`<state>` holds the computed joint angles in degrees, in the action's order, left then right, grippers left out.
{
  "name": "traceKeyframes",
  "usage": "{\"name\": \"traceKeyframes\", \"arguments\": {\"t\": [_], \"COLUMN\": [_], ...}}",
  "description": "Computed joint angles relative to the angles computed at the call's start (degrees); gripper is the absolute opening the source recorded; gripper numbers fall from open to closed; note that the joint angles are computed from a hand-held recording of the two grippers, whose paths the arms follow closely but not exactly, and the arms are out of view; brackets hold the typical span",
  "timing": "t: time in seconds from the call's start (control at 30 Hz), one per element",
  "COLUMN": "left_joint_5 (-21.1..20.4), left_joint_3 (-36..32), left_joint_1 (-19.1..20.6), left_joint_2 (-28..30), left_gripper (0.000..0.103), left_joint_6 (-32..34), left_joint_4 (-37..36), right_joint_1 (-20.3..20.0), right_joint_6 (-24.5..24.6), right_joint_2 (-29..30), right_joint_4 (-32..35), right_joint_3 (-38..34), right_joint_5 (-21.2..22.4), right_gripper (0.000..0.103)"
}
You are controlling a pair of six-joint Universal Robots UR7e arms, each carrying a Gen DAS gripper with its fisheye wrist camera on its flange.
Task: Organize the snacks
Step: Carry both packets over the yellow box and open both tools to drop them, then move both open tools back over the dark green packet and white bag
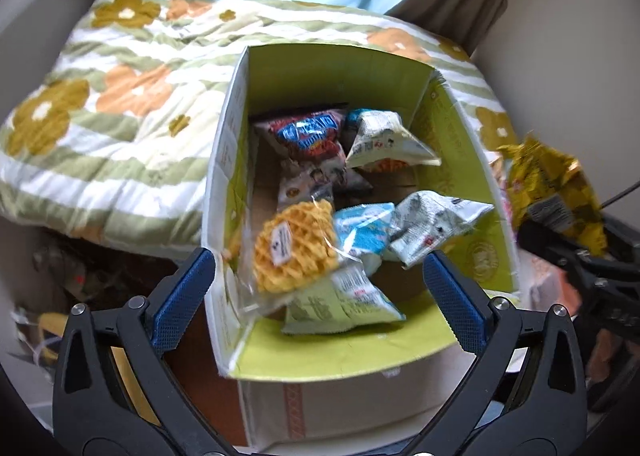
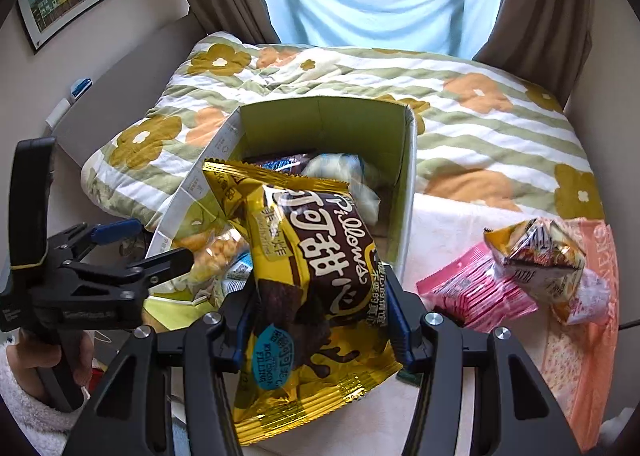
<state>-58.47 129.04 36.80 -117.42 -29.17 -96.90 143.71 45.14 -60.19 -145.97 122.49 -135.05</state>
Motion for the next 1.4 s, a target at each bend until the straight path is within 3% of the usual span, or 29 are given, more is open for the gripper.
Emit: {"name": "traceKeyframes", "arguments": {"t": [0.13,0.27,0.33,0.4,0.47,0.57,1.07,1.27,1.4], "left_joint_5": [0.7,1.5,1.6,2.0,2.5,2.5,1.0,0.3,0.0], "left_joint_3": [0.0,0.1,0.0,0.0,0.0,0.3,1.2,1.5,2.2], "left_joint_1": [-0.5,-0.9,-1.3,-2.0,-2.7,-2.9,-3.6,-7.4,-12.6], "left_joint_2": [-1.8,-2.9,-3.0,-3.1,-3.3,-3.8,-5.3,-5.5,-5.4], "left_gripper": [0.103,0.103,0.103,0.103,0.103,0.103,0.103,0.103,0.103], "left_joint_6": [-1.2,-2.2,-2.7,-2.9,-3.2,-3.8,-4.8,-6.8,-9.9], "left_joint_4": [1.6,1.3,0.9,1.2,1.8,2.0,3.9,4.8,5.4], "right_joint_1": [0.3,0.4,0.5,0.9,1.5,1.9,3.5,5.5,7.5], "right_joint_6": [-0.3,-4.9,-7.0,-9.2,-11.0,-11.8,-1.2,3.4,8.8], "right_joint_2": [0.9,2.0,2.6,3.4,3.6,3.1,0.4,-3.4,-8.6], "right_joint_4": [-0.9,-6.5,-10.9,-15.4,-18.0,-18.7,-9.3,-4.2,5.1], "right_joint_3": [0.2,0.9,1.7,2.4,2.8,3.6,4.6,5.7,6.0], "right_joint_5": [-0.1,-1.5,-2.2,-3.4,-4.7,-5.6,-5.8,-7.4,-10.7], "right_gripper": [0.050,0.052,0.060,0.094,0.100,0.100,0.100,0.100,0.100]}}
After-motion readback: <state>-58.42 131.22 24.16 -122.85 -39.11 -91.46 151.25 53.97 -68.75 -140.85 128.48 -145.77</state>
